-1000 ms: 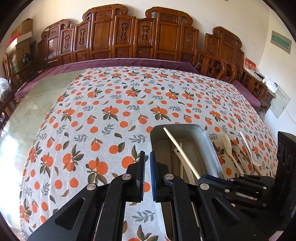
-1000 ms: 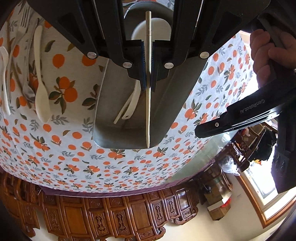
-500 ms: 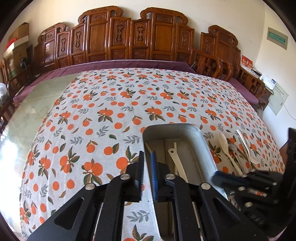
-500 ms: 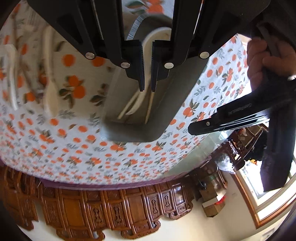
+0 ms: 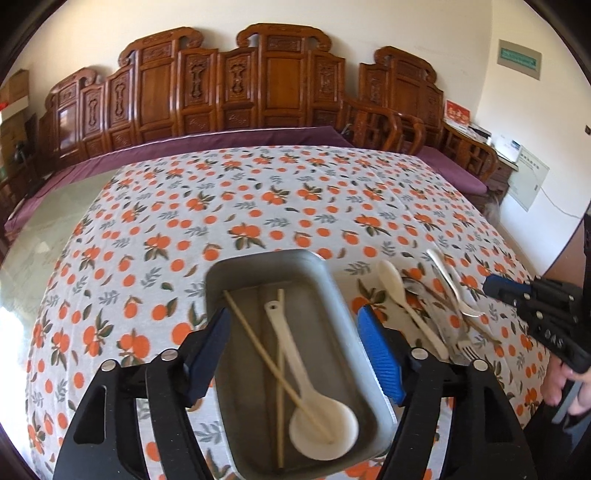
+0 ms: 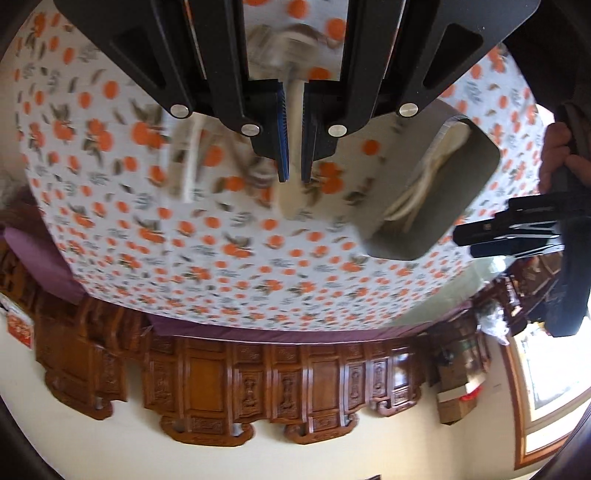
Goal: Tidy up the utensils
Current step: 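Grasp a metal spoon with the right tool while the left tool approaches a white plastic spoon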
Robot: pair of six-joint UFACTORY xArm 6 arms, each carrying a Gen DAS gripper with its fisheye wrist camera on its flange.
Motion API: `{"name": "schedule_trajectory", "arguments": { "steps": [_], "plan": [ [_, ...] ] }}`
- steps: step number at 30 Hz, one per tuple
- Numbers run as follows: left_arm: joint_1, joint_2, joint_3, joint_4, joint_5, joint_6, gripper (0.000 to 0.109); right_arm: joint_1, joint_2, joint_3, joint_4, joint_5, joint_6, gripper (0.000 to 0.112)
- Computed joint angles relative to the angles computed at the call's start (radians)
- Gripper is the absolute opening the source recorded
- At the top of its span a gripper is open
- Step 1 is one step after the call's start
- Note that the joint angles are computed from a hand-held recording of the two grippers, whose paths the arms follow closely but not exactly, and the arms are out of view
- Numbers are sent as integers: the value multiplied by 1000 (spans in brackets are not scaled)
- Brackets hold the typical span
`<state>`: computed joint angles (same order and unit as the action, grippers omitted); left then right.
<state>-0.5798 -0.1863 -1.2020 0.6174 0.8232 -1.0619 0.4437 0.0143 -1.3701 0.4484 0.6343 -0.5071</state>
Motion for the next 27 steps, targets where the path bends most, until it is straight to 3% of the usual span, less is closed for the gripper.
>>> {"name": "schedule_trajectory", "arguments": {
  "steps": [7,11,27],
  "plan": [
    [-30,51,-47,-11,-4,14,70,-28,12,36,10,-23,11,9],
    [-45,78,-74,-11,-3,12,70,-16,43,35,15,-22,-3,18],
    [-76,145,-140,-16,9,25,70,26,207,-109,-63,28,23,17]
  ]
}}
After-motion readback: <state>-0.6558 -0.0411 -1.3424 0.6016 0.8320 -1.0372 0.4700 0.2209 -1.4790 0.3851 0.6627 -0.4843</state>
